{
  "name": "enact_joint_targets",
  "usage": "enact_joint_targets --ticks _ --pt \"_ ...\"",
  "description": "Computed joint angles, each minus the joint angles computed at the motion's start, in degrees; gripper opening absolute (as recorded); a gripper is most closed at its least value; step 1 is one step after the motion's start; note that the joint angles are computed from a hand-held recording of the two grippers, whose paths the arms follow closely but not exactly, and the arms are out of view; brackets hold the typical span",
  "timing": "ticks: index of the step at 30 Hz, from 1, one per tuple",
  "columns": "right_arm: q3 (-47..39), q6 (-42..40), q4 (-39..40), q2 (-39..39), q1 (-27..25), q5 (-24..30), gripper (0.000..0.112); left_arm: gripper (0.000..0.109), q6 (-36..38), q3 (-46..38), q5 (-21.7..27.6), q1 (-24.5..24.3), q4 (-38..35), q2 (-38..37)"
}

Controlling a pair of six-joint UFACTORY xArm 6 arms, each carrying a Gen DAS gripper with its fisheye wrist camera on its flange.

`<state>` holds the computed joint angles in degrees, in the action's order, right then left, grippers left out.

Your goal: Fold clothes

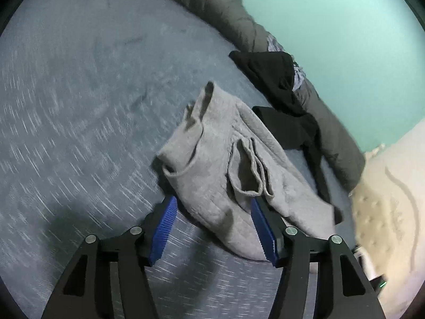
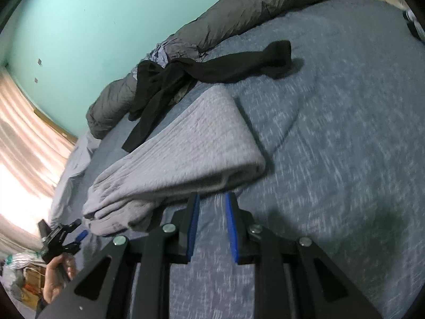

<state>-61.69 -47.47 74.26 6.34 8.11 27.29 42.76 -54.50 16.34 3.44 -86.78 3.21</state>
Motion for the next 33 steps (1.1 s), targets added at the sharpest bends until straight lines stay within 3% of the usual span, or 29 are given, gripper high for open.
enact_joint_targets --ticks 5,13,18,26,29,33 --pt "3.0 -4.3 6.5 -2.0 -0.7 2.3 0.02 0.068 2.0 -0.5 3.1 -0.5 -3.8 0.5" --pt "4.7 -6.7 9.6 -3.5 -1.3 3.3 0.02 0.078 3.0 -2.7 2.0 -1.9 -6.5 2.2" --pt "5.8 -8.6 11.3 -4.2 -1.1 2.9 0.02 0.079 5.5 -3.0 1.9 -1.9 -10.4 2.3" --pt "4.9 -8.1 10.8 -3.5 -0.7 2.9 0.02 0.08 -2.1 -2.9 3.0 -3.4 -3.4 3.8" --pt "5.1 -8.9 11.2 -3.9 -0.6 2.8 0.02 0.08 0.6 -3.9 -0.1 -4.6 -5.2 4.5" --pt "5.8 -9.1 10.8 -4.5 -1.2 3.7 0.02 0.08 2.8 -5.3 0.1 -4.1 -7.8 5.6"
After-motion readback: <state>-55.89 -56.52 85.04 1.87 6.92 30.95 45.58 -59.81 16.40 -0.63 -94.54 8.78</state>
